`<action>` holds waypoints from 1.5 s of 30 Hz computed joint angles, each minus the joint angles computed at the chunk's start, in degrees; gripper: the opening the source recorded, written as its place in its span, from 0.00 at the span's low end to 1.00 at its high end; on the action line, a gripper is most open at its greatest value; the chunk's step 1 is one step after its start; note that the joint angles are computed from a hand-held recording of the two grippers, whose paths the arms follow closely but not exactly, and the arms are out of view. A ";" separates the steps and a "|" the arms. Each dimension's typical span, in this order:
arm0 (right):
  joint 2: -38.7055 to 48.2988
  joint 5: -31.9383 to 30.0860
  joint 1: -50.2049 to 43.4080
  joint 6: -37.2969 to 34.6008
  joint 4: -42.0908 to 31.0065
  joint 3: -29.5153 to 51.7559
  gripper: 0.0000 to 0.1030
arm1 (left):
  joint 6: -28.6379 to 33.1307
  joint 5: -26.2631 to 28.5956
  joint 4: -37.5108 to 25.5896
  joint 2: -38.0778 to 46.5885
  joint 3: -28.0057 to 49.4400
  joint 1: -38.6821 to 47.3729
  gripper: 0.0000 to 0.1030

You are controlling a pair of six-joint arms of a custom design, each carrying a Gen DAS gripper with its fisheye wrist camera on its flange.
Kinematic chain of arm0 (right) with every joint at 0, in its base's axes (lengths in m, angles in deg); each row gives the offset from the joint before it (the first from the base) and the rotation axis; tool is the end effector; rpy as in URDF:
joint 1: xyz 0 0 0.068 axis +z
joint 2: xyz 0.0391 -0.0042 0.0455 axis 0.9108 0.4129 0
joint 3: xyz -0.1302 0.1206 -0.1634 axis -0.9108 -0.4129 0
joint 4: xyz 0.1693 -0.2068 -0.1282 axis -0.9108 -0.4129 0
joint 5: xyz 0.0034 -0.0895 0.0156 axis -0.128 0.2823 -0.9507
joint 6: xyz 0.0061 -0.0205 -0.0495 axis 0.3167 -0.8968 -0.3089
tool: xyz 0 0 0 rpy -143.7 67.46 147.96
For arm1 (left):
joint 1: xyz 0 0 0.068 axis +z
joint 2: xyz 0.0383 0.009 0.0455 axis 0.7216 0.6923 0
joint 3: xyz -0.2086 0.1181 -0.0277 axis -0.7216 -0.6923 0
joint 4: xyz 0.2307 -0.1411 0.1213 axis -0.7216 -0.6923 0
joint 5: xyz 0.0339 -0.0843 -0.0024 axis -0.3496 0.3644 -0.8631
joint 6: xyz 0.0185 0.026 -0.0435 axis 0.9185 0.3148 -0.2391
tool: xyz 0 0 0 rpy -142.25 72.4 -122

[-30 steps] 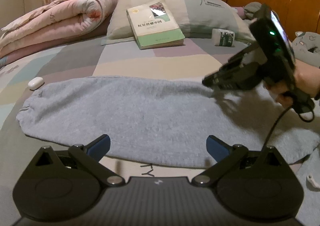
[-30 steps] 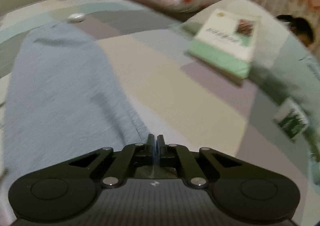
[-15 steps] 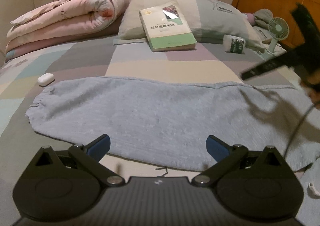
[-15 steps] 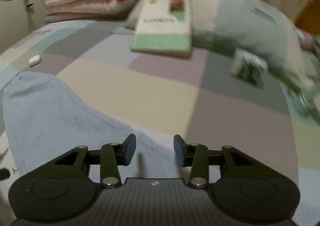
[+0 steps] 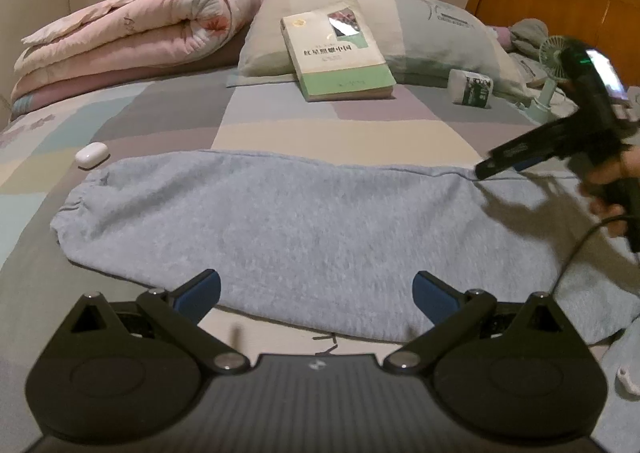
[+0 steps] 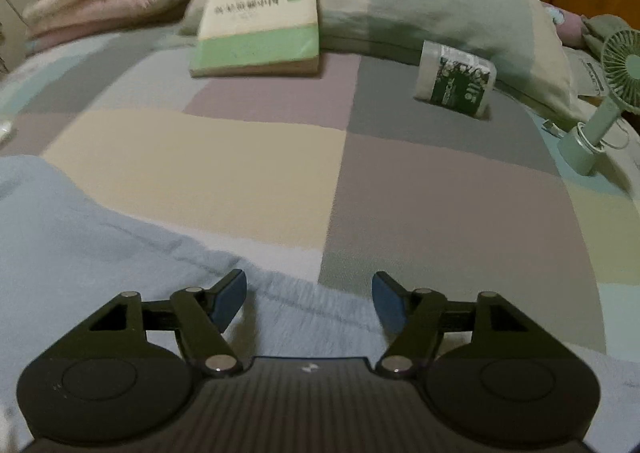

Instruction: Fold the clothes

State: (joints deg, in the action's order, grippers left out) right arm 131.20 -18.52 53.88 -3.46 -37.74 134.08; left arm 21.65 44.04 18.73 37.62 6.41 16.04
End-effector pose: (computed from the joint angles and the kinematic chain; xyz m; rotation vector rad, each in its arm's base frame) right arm 0.3294 -0.0597 0.1426 -0.1858 2.4522 0.0940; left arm 0.1670 -0.0845 0.1266 0.1145 2.2730 -0.0691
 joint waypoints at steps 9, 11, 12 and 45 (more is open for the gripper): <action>-32.54 -15.62 -20.18 -17.38 -22.45 -17.60 1.00 | -0.63 2.57 -0.37 -1.53 -0.64 0.27 0.99; -36.99 -15.68 -24.46 -20.86 -23.05 -22.12 1.00 | -1.55 4.14 0.36 0.95 0.26 0.74 0.99; -39.66 -15.77 -26.48 -22.01 -22.41 -24.70 1.00 | -2.57 4.70 0.70 3.40 1.47 0.79 0.99; -17.30 -35.20 -50.09 -50.24 -41.49 -14.24 1.00 | 0.89 21.13 13.30 55.25 34.95 18.73 0.99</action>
